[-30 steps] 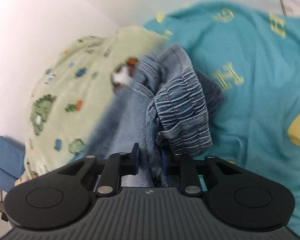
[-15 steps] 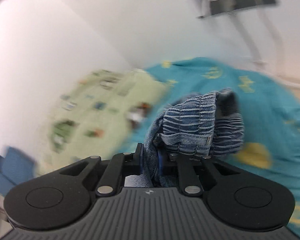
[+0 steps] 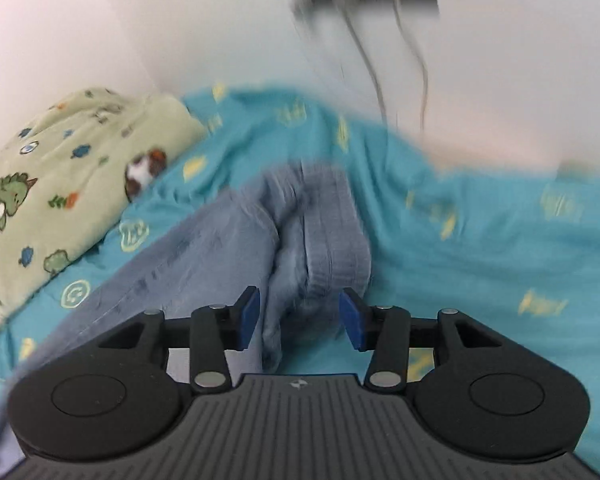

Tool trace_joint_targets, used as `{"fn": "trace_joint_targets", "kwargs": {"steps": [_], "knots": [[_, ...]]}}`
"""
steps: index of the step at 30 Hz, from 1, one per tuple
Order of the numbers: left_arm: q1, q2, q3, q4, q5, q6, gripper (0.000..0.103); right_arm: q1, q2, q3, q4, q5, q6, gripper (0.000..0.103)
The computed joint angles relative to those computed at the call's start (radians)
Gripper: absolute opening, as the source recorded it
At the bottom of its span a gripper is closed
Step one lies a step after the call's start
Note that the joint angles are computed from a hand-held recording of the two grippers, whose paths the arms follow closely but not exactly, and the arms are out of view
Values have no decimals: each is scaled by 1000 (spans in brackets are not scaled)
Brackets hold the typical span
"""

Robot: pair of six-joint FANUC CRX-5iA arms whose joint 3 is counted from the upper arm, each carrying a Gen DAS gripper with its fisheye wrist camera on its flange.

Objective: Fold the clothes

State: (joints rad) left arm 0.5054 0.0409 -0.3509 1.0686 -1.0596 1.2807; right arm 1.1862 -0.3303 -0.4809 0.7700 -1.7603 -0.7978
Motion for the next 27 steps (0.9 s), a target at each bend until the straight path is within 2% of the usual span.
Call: {"fn": "trace_joint_targets", "kwargs": {"steps": [4,7,9,15,19,23,25,27], "knots": [[33,57,23,16,-29,63,78,26,38,-6,125,34,89,49],[54,65,12,51,6,100,78,13,81,-6,202,137,194,51],[62,67,13,67,38,99,78,-7,113,-1,238,253,292,51],[66,111,59,80,100,-11,78,-89,261,72,296,650,612,51],[45,194,85,164,89,-9,78,-117,342,130,266,826,691,51],[11,249,96,196,123,-17,74,-117,371,156,212,884,740,51],[-1,276,105,205,125,-11,71,-118,365,151,192,877,731,51],[-15,296,104,243,131,-42,63,-116,367,152,169,852,701,51]]}}
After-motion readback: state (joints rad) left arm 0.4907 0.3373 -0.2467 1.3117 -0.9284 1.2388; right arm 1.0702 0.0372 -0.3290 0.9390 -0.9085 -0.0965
